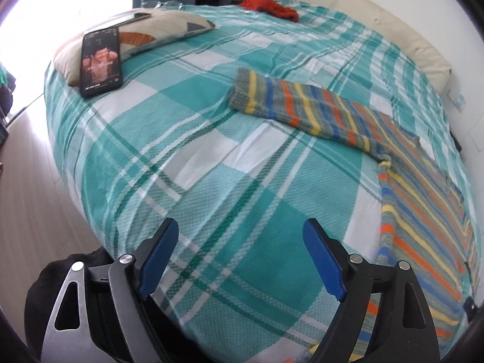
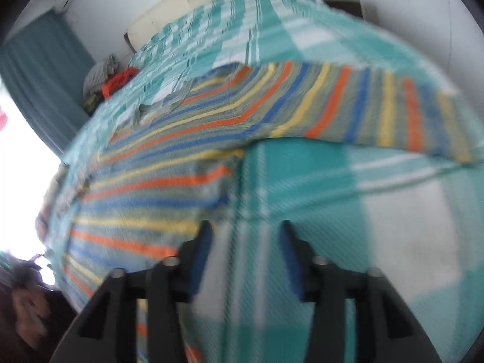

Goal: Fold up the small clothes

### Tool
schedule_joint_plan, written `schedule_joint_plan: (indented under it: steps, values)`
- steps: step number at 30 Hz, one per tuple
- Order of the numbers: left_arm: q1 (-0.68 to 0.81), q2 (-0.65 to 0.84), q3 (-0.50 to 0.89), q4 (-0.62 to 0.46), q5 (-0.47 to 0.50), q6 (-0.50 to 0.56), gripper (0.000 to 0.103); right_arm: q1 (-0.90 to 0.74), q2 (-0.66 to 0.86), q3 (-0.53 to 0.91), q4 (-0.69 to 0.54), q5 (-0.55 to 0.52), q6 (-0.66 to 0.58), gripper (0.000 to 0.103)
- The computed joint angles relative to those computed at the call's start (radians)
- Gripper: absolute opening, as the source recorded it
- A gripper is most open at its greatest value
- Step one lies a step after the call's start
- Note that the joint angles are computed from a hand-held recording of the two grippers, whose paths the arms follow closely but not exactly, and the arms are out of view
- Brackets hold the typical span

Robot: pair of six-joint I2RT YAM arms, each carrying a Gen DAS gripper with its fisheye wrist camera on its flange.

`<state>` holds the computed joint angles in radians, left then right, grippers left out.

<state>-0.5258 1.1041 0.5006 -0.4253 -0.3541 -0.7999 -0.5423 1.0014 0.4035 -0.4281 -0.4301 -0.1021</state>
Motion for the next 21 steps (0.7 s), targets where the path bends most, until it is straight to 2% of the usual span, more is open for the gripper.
schedule_joint_plan:
  steps: [4,7,9,12,14,16,21]
  values:
    - [-0.043,0.097,0.05,0.014,-0.014,0.048,0.087,-0.166,-0.237,-0.018,-0.192,-0.021,-0.141,0.055]
    - [-0.081,0.145,0.076,0.026,-0.043,0.057,0.088,-0.361,-0.32,-0.002,-0.319,-0.118,-0.199,0.064]
    - [-0.089,0.167,0.085,0.032,-0.049,0.048,0.089,-0.411,-0.361,-0.005,-0.36,-0.129,-0.194,0.068]
    - [-0.086,0.181,0.088,0.04,-0.028,0.043,0.091,-0.365,-0.402,-0.019,-0.359,-0.066,-0.158,0.07]
    - [-0.089,0.192,0.091,0.037,-0.02,0.051,0.096,-0.272,-0.418,-0.029,-0.329,0.029,-0.114,0.073]
    - [-0.102,0.215,0.103,0.023,-0.026,0.059,0.096,-0.2,-0.404,-0.04,-0.292,0.101,-0.075,0.075]
    - [-0.114,0.29,0.132,-0.004,-0.02,0.068,0.101,-0.185,-0.312,-0.072,-0.242,0.139,-0.026,0.081]
